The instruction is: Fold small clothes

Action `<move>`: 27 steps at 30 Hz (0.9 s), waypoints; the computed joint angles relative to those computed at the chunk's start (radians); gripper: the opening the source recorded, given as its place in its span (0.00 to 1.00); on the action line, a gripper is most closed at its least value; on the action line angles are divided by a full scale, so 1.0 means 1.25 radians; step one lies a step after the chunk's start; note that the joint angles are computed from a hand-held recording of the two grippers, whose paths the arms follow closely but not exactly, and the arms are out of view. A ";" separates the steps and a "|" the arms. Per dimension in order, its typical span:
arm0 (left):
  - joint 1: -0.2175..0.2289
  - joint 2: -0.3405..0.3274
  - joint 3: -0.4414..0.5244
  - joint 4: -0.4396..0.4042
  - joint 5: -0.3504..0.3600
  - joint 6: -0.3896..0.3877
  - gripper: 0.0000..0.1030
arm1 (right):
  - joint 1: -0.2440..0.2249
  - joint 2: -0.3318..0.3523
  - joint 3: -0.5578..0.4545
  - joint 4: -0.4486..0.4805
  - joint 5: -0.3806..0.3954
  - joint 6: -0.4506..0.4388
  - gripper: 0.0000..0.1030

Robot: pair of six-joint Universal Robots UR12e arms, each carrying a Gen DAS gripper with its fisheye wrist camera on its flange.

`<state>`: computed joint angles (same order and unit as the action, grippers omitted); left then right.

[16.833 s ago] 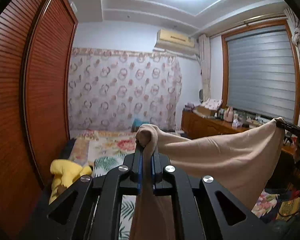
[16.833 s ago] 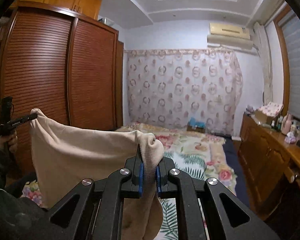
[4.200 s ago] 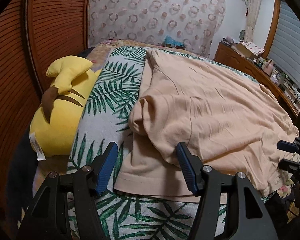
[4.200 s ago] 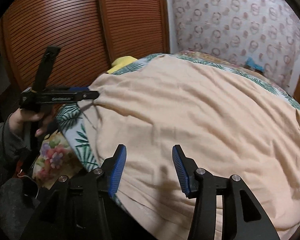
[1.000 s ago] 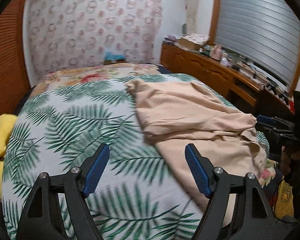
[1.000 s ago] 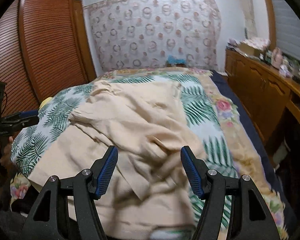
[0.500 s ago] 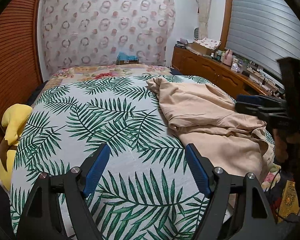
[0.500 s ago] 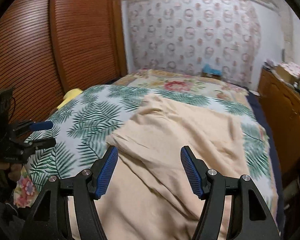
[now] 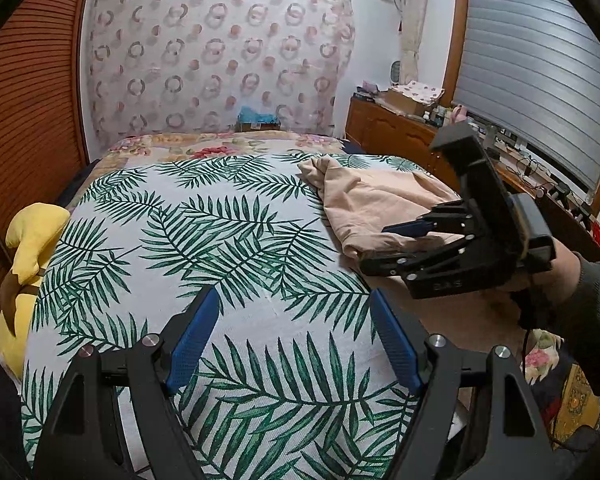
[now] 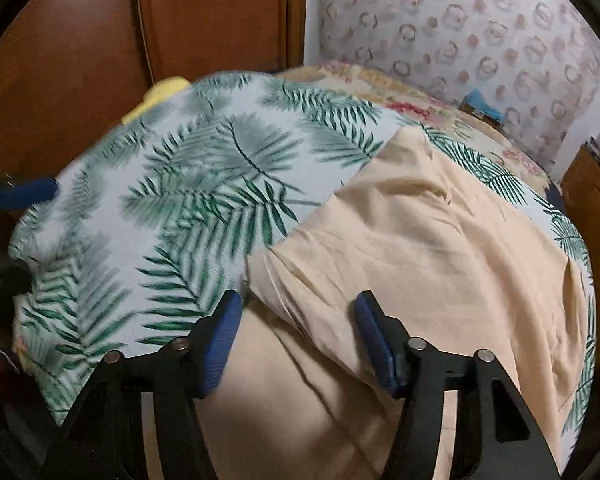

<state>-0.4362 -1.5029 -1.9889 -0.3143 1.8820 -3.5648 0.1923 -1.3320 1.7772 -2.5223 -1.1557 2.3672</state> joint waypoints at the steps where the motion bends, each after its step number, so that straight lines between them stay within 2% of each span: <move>1: 0.000 -0.001 0.002 -0.002 -0.001 0.001 0.76 | 0.001 0.004 -0.001 -0.006 -0.012 -0.006 0.50; 3: -0.001 -0.003 0.003 -0.003 -0.004 0.004 0.76 | 0.001 0.004 0.001 -0.020 -0.015 -0.011 0.31; 4: -0.001 -0.004 0.004 -0.004 -0.004 0.005 0.76 | 0.000 0.003 0.001 -0.022 -0.014 -0.007 0.17; 5: -0.001 -0.005 0.005 -0.004 -0.005 0.006 0.76 | -0.008 0.003 -0.006 -0.007 0.003 -0.004 0.12; 7: -0.002 -0.007 0.007 -0.002 -0.008 0.011 0.76 | -0.023 -0.001 -0.008 -0.009 0.034 0.005 0.07; 11: -0.004 -0.010 0.010 -0.001 -0.011 0.014 0.76 | -0.052 -0.017 0.004 -0.075 0.069 0.059 0.07; 13: -0.005 -0.011 0.013 -0.002 -0.013 0.014 0.76 | -0.069 -0.017 -0.009 -0.078 0.100 0.096 0.07; 16: -0.007 -0.013 0.014 -0.004 -0.015 0.016 0.76 | -0.092 -0.013 -0.026 -0.118 0.101 0.142 0.06; 21: -0.008 -0.017 0.018 -0.005 -0.018 0.016 0.76 | -0.109 0.022 -0.090 -0.139 0.015 0.211 0.06; 27: -0.011 -0.020 0.021 -0.010 -0.020 0.017 0.76 | -0.099 0.084 -0.173 -0.122 -0.112 0.276 0.06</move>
